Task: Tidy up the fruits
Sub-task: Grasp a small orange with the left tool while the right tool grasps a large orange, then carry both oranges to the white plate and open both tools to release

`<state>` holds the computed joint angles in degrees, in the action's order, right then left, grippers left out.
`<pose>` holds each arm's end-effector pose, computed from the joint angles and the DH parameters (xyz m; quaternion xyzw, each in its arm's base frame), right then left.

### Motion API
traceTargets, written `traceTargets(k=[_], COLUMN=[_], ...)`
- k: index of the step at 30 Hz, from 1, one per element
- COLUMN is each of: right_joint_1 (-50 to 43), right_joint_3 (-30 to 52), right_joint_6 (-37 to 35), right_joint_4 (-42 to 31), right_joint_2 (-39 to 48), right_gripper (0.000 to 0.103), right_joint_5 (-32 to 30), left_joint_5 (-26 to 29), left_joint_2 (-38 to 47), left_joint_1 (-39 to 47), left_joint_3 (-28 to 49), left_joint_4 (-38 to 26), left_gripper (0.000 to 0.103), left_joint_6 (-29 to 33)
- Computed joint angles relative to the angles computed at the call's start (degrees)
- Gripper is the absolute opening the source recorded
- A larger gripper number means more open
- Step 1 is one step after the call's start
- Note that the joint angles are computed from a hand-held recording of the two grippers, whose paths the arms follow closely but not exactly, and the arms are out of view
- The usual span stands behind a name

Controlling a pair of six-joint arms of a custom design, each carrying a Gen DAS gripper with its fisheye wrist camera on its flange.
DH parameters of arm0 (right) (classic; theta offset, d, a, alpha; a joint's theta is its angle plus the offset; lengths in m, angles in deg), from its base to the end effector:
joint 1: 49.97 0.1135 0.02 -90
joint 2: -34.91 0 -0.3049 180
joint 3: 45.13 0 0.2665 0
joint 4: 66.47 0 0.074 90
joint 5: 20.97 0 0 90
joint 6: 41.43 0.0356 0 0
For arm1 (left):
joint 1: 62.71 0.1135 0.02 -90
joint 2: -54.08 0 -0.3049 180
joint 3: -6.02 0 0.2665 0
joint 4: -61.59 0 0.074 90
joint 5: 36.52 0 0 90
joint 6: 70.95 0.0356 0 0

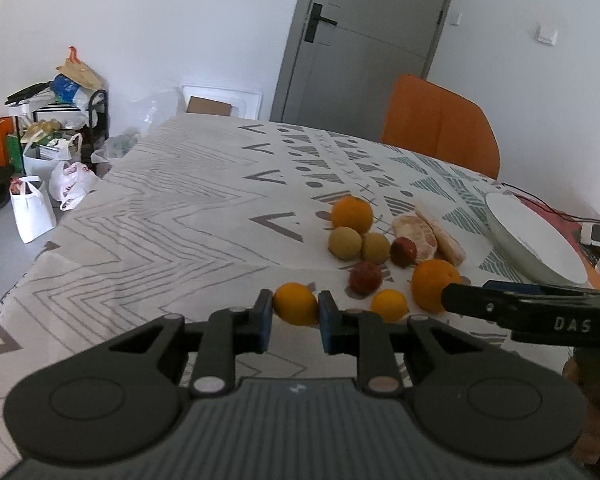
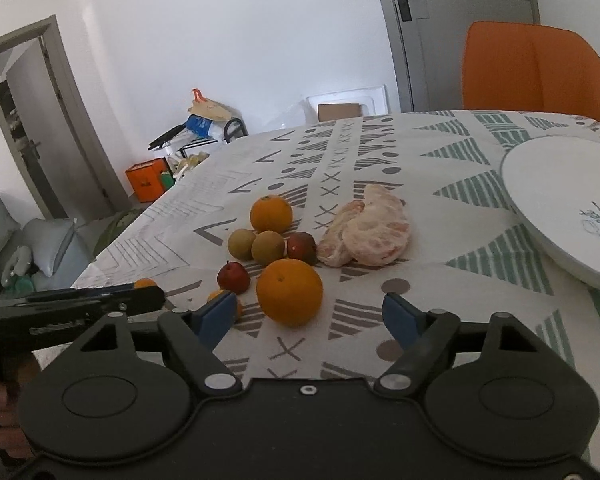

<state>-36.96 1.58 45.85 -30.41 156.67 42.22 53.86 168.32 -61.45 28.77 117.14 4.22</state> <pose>0.3193 0.0903 0.0487 -0.2190 0.8560 0.2460 0.3984 0.2269 0.0048 0.0608 -0.1232 0.8822 -0.0566 0.4509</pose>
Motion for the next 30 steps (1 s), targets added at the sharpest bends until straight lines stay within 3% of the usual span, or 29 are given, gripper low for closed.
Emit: traceTargets(k=[4,5,6,7,14,30], right_joint_1=[1.3,1.8,2.3,2.7,-1.1,-12.7], right_joint_3=[1.3,1.8,2.6,3.2,-3.9,-7.5], right_joint_6=[0.0,-0.3,-1.1,-2.0,0.2,1.9], right_joint_4=[-0.4,-0.4,-1.8,-3.4,6.2,14.6], right_joint_2=[0.9,1.5,1.8,1.7,-1.5,-2.4], right_gripper=[0.075,0.068,0.047,0.036,0.036,0.036], right_joint_5=[0.3,0.3,0.5,1.2,-1.8,-5.6], left_joint_5=[0.9,1.0,1.0,1.2,0.0,-8.2], left_joint_2=[0.2,0.1,-0.2,-0.4,-2.9,-8.3], left_joint_1=[1.7,1.9,2.1,2.4,-0.3,-14.3], left_joint_3=[-0.9,-1.0,-1.2,-1.4,-0.1,7.8], left_joint_4=[1.5,1.5,1.5,1.4,-2.8,-13.8], left_gripper=[0.022,0.022,0.022,0.022,0.022,0.022], left_joint_6=[0.1,0.0,0.0,0.0,0.5,0.3])
